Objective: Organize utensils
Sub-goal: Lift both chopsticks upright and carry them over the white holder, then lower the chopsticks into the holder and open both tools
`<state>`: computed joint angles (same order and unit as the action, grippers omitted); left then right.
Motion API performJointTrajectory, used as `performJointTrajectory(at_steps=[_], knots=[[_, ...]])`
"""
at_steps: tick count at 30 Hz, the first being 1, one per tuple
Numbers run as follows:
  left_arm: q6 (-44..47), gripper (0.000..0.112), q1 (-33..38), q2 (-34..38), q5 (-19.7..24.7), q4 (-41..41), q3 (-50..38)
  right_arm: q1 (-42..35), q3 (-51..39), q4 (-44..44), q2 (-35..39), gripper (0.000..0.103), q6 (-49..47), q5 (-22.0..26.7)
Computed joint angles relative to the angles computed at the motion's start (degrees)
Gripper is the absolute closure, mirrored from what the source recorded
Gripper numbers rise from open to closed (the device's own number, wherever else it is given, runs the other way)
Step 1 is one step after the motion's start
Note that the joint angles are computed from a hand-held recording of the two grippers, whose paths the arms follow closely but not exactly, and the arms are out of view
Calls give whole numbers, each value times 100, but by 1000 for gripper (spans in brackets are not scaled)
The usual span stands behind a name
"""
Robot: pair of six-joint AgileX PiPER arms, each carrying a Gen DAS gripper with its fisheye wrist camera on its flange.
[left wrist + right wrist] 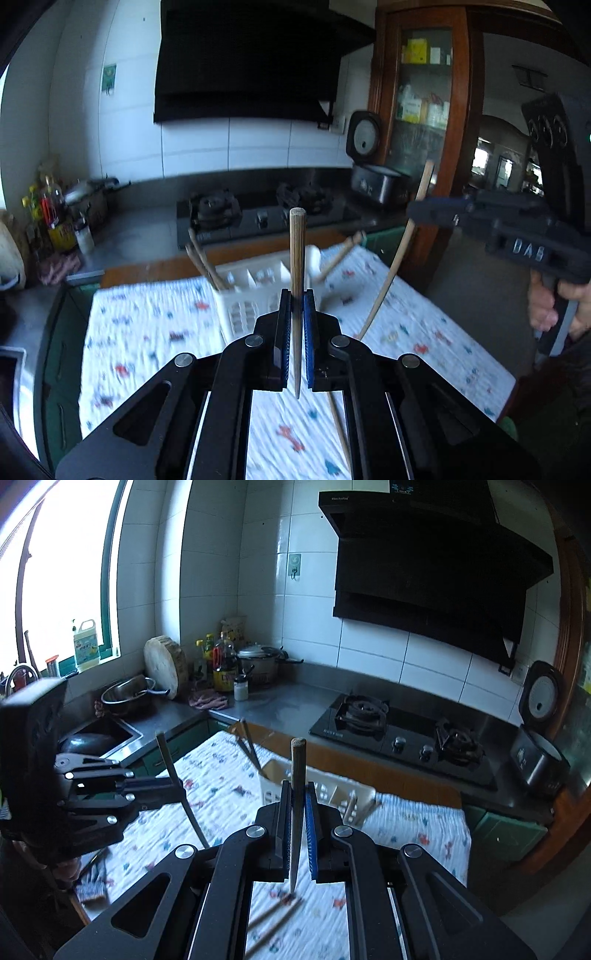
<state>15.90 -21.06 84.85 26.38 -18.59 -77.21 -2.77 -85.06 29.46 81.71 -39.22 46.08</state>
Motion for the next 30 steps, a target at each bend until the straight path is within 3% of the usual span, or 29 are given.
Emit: performJointTrajectory(at_steps=[7, 10, 16, 27, 30], knots=[[-806, 107, 154, 959, 398, 817, -1942, 128, -1275, -229, 925, 96, 528, -1], [-1540, 107, 99, 1438, 484, 1623, -2711, 109, -1718, -206, 1242, 96, 676, 9], [-1854, 107, 252, 2339, 714, 1629, -3895, 206, -2462, -548, 1872, 96, 1013, -190], [-1667, 107, 517, 3039, 337, 972, -4159, 338, -2415, -1123, 2250, 96, 1308, -974], [-1671, 107, 545, 3128, 352, 934, -4181, 288, -2552, -1004, 2380, 96, 1298, -884]])
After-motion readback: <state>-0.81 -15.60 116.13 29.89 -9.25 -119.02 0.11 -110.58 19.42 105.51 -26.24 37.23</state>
